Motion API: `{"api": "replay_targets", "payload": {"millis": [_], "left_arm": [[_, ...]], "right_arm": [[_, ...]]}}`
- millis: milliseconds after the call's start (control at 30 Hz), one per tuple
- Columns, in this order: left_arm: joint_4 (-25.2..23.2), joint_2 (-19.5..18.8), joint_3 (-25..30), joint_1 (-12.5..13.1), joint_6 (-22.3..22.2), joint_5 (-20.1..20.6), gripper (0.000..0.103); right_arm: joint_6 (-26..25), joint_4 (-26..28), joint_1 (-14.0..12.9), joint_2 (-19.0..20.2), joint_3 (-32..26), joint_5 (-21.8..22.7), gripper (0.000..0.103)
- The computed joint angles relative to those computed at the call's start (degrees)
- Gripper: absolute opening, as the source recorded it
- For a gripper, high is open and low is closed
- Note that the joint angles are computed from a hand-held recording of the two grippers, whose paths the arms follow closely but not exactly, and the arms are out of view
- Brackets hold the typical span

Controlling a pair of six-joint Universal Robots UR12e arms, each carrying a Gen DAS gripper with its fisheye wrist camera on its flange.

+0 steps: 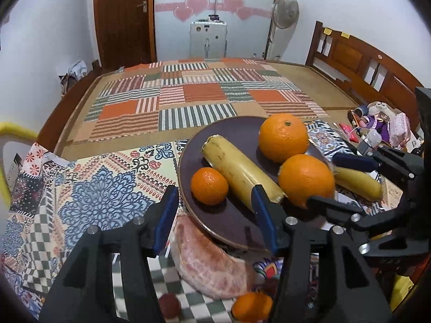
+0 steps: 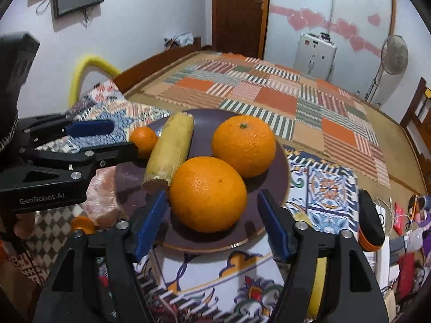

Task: Organize fruits
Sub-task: 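Set the tangerine on the plate with the left tool while the right releases the orange there, then move the right tool to the pink pomelo segment on the cloth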

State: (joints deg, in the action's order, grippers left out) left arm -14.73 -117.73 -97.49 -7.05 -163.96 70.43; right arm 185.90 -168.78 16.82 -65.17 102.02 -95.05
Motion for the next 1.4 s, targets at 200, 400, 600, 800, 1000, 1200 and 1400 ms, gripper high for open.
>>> {"api": "replay_targets", "payload": {"millis": [200,400,600,800,1000,1200,1400], "left_arm": [[3.3,3.8,-4.2,1.1,-0.1,-1.7,0.056],[7.0,7.9,-9.2,2.2,-0.3,-3.1,0.058],[7.8,10.7,-13.4,3.2,-1.0,-3.9,0.059],[7.0,11.9,-16.5,4.0,-1.3,-4.9,0.059],[7.8,11.8,-19.1,4.0,-0.8,-3.7,0.059],[8.1,11.1,-20.0,3.4,1.1,-2.6,0.049],[7.9,10.2,-19.5,3.0,1.5,-2.6,0.045]], "right_arm": [[2.5,-5.3,0.6,-3.5,3.9,-3.0,0.079],[3.5,-10.6,2.4,-6.8,8.2,-8.6,0.082],[5.2,-13.1,3.7,-9.0,12.4,-11.3,0.082],[8.4,-13.8,4.7,-10.0,16.1,-14.1,0.082],[12.5,-14.0,5.0,-9.9,18.9,-13.7,0.082],[13.7,-13.8,4.4,-9.4,19.9,-10.7,0.081],[15.4,-13.6,3.3,-8.8,20.2,-7.3,0.082]]}}
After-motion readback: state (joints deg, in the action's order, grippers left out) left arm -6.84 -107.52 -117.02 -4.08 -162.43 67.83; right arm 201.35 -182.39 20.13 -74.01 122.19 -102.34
